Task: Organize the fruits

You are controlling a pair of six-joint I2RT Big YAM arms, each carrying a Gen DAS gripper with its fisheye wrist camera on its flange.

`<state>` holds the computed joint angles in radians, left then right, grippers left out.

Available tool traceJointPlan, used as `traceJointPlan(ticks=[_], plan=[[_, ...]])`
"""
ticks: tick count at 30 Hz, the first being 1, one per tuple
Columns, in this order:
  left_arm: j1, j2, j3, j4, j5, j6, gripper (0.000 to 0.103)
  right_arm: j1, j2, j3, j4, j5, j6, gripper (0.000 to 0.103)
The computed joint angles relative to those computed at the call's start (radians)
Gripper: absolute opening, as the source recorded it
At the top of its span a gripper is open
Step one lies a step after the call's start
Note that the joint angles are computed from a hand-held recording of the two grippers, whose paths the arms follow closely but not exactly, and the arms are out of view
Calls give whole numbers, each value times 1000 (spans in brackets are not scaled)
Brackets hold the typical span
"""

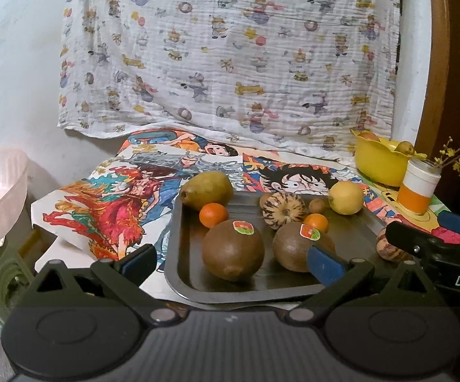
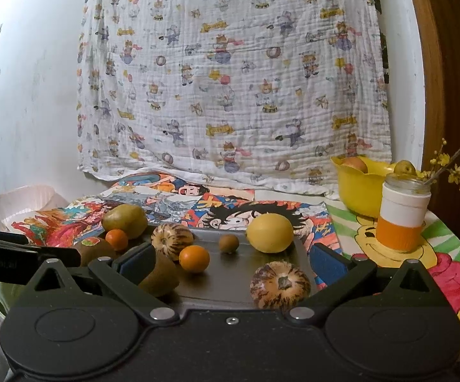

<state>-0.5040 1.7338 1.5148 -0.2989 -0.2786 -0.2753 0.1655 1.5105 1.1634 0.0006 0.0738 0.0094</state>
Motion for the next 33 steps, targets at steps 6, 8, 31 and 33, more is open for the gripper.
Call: traceJointPlan(ticks=[6,8,31,33], plan=[[2,-13,-33,16,2,0,102,1,-10,-18,-6,6,24,102],[6,-15,-40,10,21,-9,102,2,-11,-18,-21,4,30,102],[15,-9,-49,-21,96,-69,102,19,-6,-13,-107,13,29,102],[15,-9,-49,-23,96,-70,102,19,-6,-11,-117,9,36,102]])
